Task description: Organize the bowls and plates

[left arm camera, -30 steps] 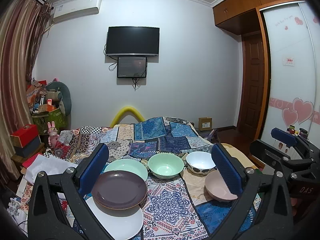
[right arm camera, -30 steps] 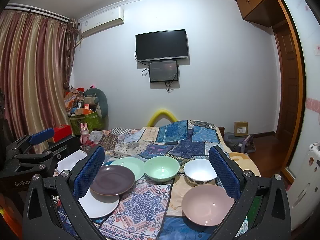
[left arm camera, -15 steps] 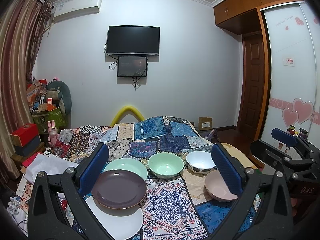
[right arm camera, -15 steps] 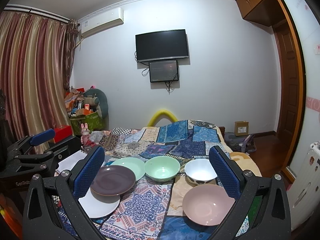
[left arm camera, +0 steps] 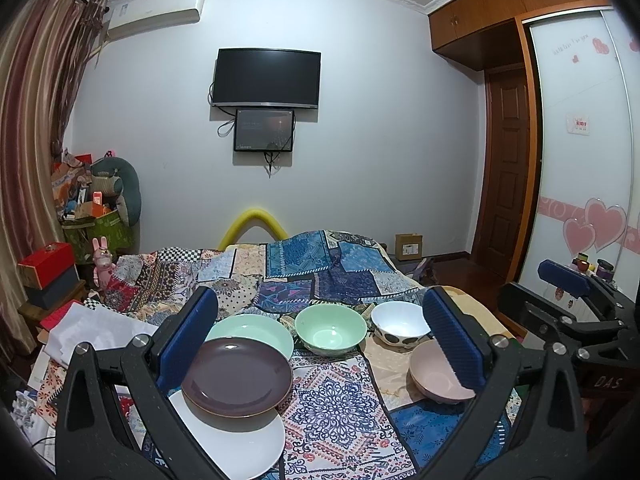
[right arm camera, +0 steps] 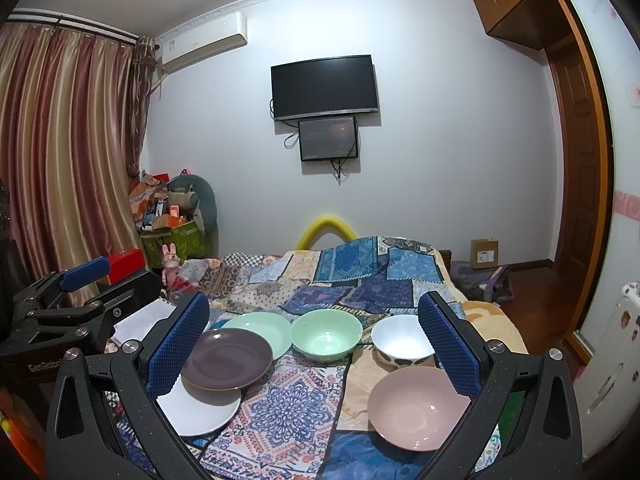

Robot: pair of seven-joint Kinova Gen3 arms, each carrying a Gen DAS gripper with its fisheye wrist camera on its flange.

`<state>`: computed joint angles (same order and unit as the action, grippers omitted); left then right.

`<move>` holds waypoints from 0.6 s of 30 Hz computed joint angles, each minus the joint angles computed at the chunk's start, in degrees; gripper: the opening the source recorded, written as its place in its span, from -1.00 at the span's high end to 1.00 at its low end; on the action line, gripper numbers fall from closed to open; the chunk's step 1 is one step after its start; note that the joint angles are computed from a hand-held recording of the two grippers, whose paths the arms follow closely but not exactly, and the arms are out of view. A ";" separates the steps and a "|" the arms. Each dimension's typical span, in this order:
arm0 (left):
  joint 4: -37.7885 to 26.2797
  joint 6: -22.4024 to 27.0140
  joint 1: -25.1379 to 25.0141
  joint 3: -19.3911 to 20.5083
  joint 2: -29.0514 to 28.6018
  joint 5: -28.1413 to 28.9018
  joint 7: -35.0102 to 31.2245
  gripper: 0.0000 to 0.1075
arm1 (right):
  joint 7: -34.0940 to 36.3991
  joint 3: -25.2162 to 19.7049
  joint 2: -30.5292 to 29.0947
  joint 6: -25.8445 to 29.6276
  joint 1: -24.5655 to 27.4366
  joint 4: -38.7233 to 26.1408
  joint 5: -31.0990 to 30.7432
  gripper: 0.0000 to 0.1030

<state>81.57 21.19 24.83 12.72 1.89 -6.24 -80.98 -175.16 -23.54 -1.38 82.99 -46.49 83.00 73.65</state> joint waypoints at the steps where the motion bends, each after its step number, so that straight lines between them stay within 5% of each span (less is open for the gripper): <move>1: -0.07 0.21 -0.33 0.03 0.14 1.36 -1.09 -0.92 | 0.12 0.14 0.01 -0.22 0.11 0.01 -0.25 -1.00; 10: -2.65 4.93 -4.14 -0.97 2.34 11.69 -10.71 -0.92 | 2.73 2.76 1.60 -5.35 2.02 -1.30 -5.02 -1.00; 18: -9.34 16.55 -8.57 -3.05 6.98 15.31 -13.26 -0.92 | 6.54 6.33 3.65 -13.10 3.92 -1.80 -12.34 -1.00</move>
<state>72.23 37.73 16.27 9.66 8.87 9.08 -94.24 -168.63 -17.22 2.27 69.89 -42.57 81.20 61.31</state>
